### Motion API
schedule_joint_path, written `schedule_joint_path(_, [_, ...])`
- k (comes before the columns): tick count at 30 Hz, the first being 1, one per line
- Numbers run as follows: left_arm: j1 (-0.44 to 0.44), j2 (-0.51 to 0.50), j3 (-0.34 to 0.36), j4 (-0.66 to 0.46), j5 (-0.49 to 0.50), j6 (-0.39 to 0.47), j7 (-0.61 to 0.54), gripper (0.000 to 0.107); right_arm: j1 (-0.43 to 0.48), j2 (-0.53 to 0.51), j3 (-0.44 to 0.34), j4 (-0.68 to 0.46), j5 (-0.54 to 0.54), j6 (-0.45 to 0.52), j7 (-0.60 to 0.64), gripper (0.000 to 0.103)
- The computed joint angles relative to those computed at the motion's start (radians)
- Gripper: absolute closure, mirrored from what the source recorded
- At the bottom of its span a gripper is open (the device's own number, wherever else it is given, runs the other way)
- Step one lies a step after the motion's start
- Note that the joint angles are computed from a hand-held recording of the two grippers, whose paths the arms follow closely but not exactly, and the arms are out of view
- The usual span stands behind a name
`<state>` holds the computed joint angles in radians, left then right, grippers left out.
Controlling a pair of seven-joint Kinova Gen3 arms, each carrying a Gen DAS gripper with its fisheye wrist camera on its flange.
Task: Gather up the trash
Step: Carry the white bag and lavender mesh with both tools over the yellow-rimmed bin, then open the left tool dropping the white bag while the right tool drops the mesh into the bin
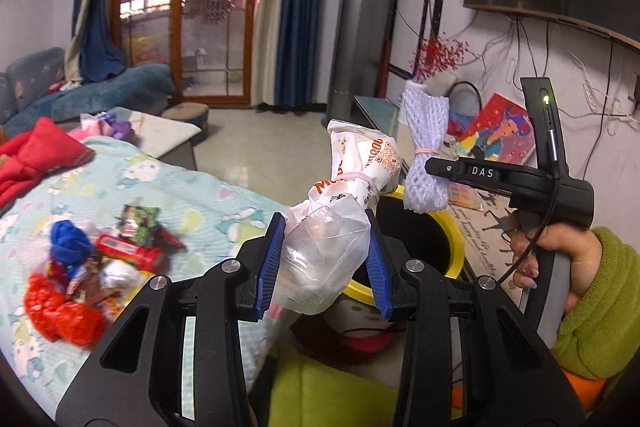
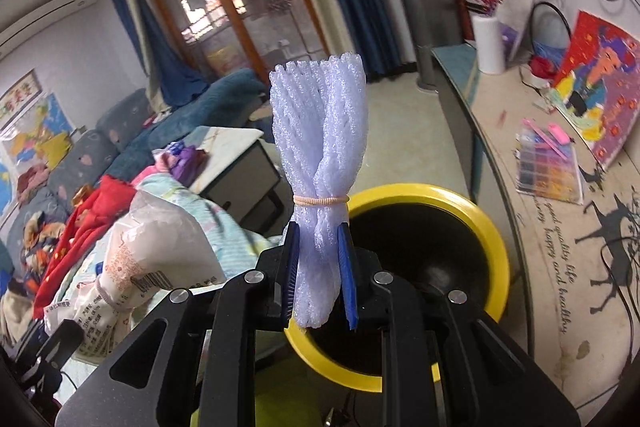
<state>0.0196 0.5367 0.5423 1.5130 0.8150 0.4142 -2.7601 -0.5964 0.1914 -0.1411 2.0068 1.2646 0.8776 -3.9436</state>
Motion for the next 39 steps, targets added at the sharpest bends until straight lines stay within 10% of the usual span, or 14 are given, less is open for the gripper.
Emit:
schedule_joint_path(28, [0.371, 0.259, -0.236, -0.426, -0.463, 0.246, 0.507, 0.074, 0.147, -0.002, 0.089, 0.094, -0.199, -0.293, 0.114, 0.078])
schedule_joint_path(39, [0.310, 0.240, -0.170, -0.373, -0.429, 0.151, 0.512, 0.027, 0.119, 0.000, 0.098, 0.109, -0.157, -0.246, 0.012, 0.056])
